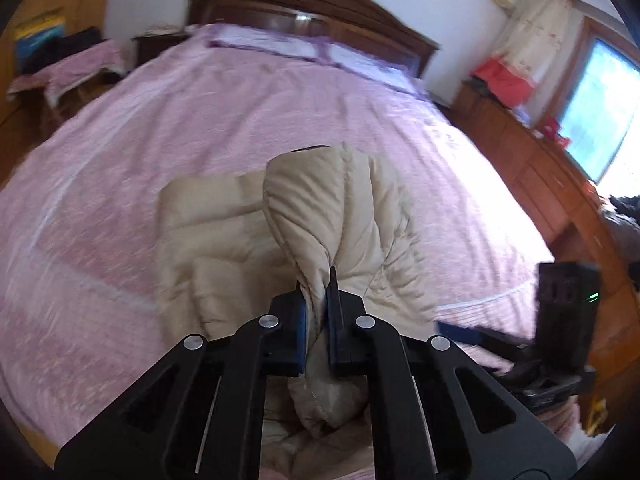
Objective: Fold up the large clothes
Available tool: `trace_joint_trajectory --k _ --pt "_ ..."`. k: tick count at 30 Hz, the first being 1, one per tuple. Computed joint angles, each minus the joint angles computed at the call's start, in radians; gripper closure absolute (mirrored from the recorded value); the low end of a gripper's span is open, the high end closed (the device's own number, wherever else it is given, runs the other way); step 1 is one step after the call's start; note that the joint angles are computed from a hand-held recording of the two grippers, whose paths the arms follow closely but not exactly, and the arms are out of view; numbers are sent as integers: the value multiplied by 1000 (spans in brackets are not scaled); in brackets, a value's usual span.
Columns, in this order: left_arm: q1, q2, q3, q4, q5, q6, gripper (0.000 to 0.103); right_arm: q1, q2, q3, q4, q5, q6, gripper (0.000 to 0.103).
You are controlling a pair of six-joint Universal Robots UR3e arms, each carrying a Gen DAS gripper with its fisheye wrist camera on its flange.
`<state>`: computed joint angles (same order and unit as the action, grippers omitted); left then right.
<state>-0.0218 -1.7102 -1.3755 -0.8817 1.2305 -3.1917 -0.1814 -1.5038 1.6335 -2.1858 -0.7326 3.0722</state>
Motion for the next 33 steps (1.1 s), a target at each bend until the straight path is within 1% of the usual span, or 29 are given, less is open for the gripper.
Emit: trace_joint_trajectory --k 2,4,6,8,9,12,14,15,16,18,20,23,25,26,27,28,30,33 --pt "39 45 -102 23 4 -13 95 63 47 -59 -28 -39 -2 15" --pt "103 92 -211 49 -42 -26 94 113 106 -125 -35 -70 0 15" --pt "170 142 -319 83 -93 -37 94 146 138 -155 -37 -79 3 14" --pt "211 179 -401 120 -120 -47 93 169 168 -184 -34 -81 -6 14" --pt "219 193 -434 136 -118 -54 90 182 184 -208 -24 -86 -14 14" --pt "214 201 -479 174 -104 -75 83 223 227 -280 0 -123 -27 14" --pt "201 196 -487 199 -88 -97 77 243 244 -302 4 -151 -34 11" --pt "192 188 -485 213 -73 -113 72 251 251 -308 0 -162 -33 11" --pt "187 183 -487 221 -65 -123 69 261 274 -354 17 -176 -27 11" --pt "183 167 -474 221 -57 -133 67 271 267 -351 14 -190 -23 11" --pt "177 165 -483 236 -38 -142 65 256 253 -349 31 -176 -25 11" --pt "151 174 -487 256 22 -148 56 217 207 -305 43 -162 -31 11" --pt "134 183 -497 270 64 -148 43 186 177 -279 31 -180 -30 11" --pt "118 181 -495 275 102 -154 38 171 158 -250 18 -184 -33 11" --pt "98 173 -486 273 152 -169 25 156 151 -237 8 -192 -29 11" --pt "87 168 -483 270 194 -185 16 143 152 -230 1 -202 -19 11" --pt "119 178 -502 267 149 -182 16 125 167 -228 -7 -215 8 11" --pt "182 181 -522 245 50 -184 15 103 208 -246 4 -211 24 11"
